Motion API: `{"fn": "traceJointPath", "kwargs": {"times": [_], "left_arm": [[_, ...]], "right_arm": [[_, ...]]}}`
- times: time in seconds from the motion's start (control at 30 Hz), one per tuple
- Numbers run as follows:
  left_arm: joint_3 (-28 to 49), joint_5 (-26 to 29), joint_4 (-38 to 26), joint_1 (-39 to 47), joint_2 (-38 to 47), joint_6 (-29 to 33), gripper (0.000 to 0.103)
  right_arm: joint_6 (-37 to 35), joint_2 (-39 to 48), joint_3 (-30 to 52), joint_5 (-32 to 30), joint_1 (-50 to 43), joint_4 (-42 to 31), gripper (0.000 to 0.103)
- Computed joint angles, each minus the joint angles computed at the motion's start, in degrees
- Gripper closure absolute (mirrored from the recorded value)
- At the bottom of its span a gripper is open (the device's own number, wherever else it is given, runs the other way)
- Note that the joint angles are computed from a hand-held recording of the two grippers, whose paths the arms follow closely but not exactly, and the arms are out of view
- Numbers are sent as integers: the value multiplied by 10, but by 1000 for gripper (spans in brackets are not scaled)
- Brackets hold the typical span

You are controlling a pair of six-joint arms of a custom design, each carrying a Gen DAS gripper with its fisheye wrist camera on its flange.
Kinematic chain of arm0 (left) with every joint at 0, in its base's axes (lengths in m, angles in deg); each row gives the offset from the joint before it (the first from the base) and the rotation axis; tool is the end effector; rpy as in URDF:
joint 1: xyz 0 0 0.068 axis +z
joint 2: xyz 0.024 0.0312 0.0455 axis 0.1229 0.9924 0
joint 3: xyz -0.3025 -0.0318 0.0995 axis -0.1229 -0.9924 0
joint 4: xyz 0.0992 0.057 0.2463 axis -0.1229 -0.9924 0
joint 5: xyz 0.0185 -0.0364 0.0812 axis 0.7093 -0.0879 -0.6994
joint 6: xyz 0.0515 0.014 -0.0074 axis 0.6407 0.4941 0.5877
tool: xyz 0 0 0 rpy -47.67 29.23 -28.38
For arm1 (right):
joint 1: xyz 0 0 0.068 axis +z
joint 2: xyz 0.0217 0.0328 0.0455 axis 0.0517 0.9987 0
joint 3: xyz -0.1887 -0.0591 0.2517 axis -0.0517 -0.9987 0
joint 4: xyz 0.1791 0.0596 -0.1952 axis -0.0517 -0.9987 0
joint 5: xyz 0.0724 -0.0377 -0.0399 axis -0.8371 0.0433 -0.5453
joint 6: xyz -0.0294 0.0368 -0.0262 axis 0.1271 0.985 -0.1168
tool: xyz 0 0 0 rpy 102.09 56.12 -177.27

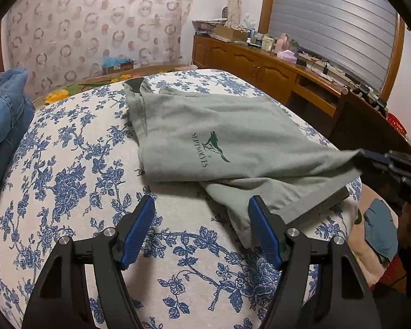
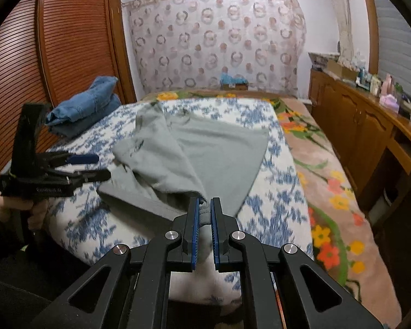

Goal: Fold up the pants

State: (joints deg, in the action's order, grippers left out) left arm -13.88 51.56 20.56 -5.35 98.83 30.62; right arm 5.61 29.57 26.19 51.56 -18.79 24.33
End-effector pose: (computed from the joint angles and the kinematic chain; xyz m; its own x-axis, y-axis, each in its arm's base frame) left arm 0.4178 -0.1024 0.1332 -0.6468 0.2774 -0.7105 0.4945 0.8617 -0.1138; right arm 0.2217 -0.0691 0.1572 -0.5011 -0.0838 -0.8613 -0.2250 0.9737 0.0362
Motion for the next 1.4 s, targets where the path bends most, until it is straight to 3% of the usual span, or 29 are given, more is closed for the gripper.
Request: {"fn": "traceJointPath", "kwargs": {"times": [0.2, 0.5, 0.8, 0.9, 1.03, 1.4], "left_arm": [[1, -7, -1, -5, 4, 1, 31], [-2, -9, 2, 0, 1, 0, 31], [-6, -6, 13, 34, -10, -8, 31], [-8, -8, 15, 43, -12, -10, 31], [-11, -12, 17, 53, -15, -9, 31], [-23, -17, 31, 82, -25, -6, 31]], "right_arm": [[-2, 36, 9, 19, 17, -16, 95], [-3, 40, 17, -6, -7, -32, 95], [21, 17, 2, 19, 1, 6, 84], [34, 19, 8, 25, 18, 17, 83], [56, 35, 20, 58, 65, 42, 67], [45, 125, 113, 115, 200, 52, 62]]}}
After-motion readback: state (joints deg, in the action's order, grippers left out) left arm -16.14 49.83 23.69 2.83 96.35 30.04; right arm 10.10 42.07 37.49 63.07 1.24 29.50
